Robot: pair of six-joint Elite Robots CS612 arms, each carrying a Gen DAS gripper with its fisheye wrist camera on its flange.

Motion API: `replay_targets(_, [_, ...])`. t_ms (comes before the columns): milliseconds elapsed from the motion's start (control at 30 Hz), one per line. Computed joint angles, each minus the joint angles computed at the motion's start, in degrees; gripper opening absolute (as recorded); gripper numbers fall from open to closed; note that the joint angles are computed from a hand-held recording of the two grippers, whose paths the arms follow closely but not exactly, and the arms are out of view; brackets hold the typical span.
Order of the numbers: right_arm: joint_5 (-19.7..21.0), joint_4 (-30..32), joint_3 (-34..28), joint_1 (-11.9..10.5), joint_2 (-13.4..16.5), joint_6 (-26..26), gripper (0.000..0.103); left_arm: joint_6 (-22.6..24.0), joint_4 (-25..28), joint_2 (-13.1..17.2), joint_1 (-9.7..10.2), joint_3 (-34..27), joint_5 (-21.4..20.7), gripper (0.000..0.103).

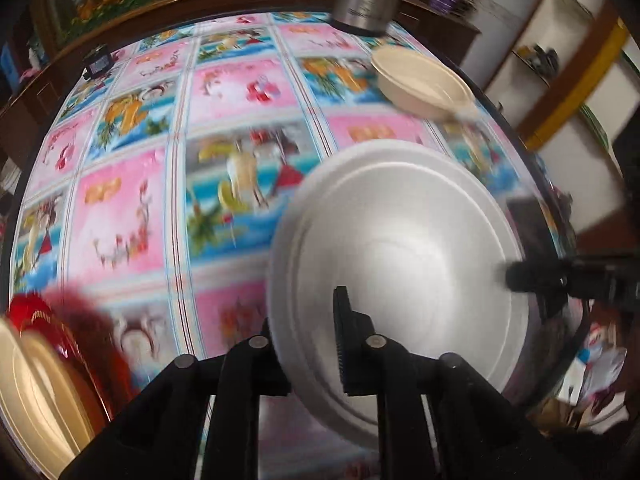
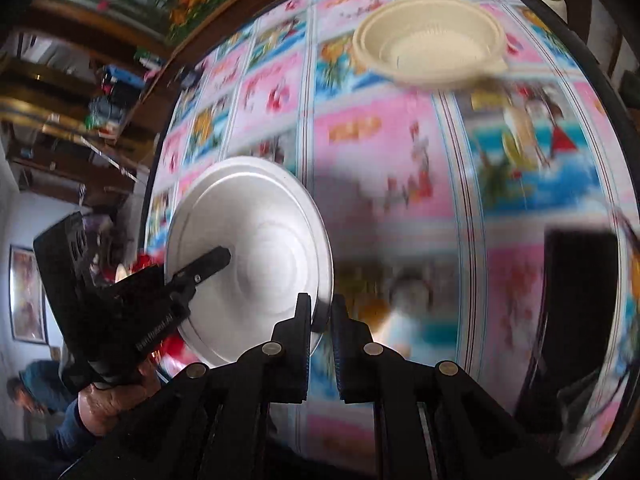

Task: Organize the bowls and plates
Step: 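Grasp the white paper bowl rim with the left gripper, then carry the white bowl toward the stacked plates with the left gripper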

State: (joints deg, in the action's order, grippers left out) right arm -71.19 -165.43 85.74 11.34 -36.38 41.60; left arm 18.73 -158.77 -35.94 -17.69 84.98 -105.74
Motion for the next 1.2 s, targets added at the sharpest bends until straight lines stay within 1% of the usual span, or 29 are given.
replay_targets(67, [0.44, 0.22, 0.57, 0.52, -0.12, 0.46, 0.011, 1.00, -1.87, -0.31, 0.03, 1.08, 1.03, 0.016])
replay_targets(133, [1.33, -0.62, 0.97, 0.69, 0.01, 1.67, 0.011, 1.19, -2.90, -0.66, 0.28, 1.62, 0.75, 0.016])
replay_targets(200, [1.26, -0.48, 1.08, 1.00, -0.09, 1.93, 0.011, 1.98, -5.82, -1.49, 0.26, 3.15, 1.48, 0.016])
replay_targets(300, [0.40, -0.27, 0.76, 1.61, -0.40, 2.13, 0.011, 2.12, -7.38, -2.18, 0.55, 4.06, 1.09, 0.016])
replay_targets(400, [-0.13, -1.29, 1.10, 2.05, -0.86, 2.93, 0.011, 2.56, -8.20, -2.57, 0.80, 4.35, 0.99, 0.016])
replay_targets(500, [-0.26, -0.75, 0.66, 2.45, -0.87, 3.44, 0.011, 3.36, -9.15, -2.96, 0.94, 4.91, 1.50, 0.016])
replay_targets(633, [-0.31, -0.21, -0.03, 2.91, -0.73, 4.15, 0.011, 3.72, -9.82, -3.45, 1.38, 5.47, 1.40, 0.022])
replay_targets(833, [-1.39, 0.48, -1.98, 3.89, -0.44, 2.63, 0.011, 2.77, -11.10, -3.82, 2.54, 5.68, 1.42, 0.022])
replay_targets(967, [-1.00, 1.55, -3.94, 4.41, 0.39, 1.74, 0.011, 1.93, -11.36, -3.77, 3.34, 5.37, 1.97, 0.022])
replay_targets(1200, [-0.47, 4.02, -8.23, 5.23, 2.05, -1.36, 0.012, -0.40, -12.99, -3.81, 4.85, 5.30, 2.69, 0.022])
